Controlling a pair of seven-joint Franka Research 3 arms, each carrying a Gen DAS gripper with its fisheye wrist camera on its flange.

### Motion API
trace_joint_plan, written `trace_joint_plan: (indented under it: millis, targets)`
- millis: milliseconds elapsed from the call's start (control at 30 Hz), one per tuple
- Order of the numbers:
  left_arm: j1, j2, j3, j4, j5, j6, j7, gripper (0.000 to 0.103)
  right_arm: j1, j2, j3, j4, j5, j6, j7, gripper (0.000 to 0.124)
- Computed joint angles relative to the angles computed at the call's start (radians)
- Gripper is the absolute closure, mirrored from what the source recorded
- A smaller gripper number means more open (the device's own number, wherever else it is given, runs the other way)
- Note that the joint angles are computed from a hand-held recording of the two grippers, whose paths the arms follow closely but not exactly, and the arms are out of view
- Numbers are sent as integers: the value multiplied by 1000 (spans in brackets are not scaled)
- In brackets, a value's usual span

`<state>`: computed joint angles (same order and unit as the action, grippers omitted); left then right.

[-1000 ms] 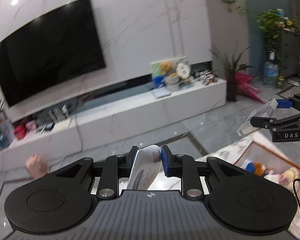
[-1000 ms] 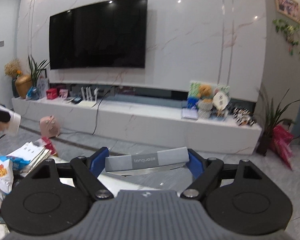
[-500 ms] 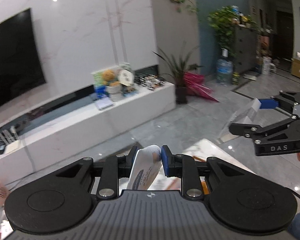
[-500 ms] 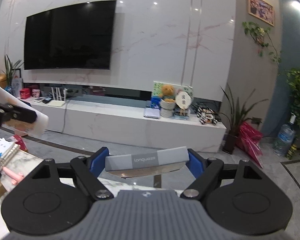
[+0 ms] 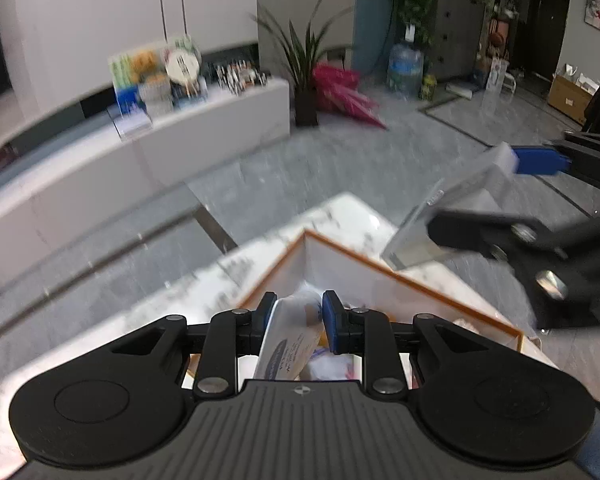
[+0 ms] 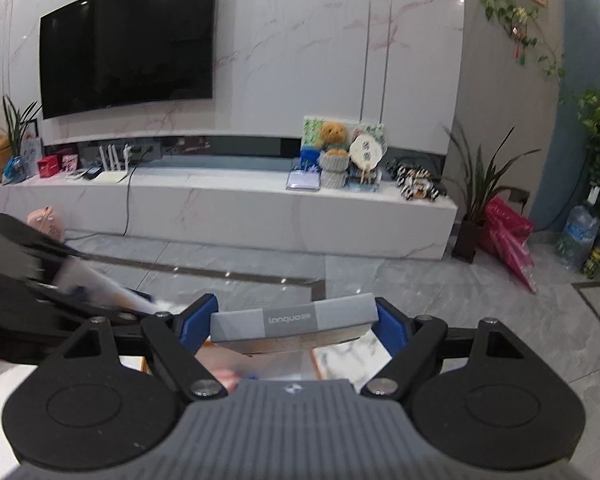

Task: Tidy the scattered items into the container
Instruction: 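Lift and carry the lotion bottle and grey box over the orange box, then lower the lotion bottle and grey box into the orange box and open both tools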

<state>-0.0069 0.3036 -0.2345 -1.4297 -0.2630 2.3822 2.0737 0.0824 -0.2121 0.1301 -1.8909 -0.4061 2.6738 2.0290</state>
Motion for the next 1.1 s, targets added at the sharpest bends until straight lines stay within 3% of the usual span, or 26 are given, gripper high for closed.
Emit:
trace_joint_plan:
  millis: [433,767,1100]
  targets:
    - [-12,100,-2,60,54,-91,-73,75,21,-77,17,-291,151,106,-49,40]
    - [-18,127,-5,61,82,-116,-108,75,-63,-78,124,-397,-22,279,-23,40]
    - [-20,130,-6,51,94,-121,-110,74,20,-107,78,-426,117,167,-146,41]
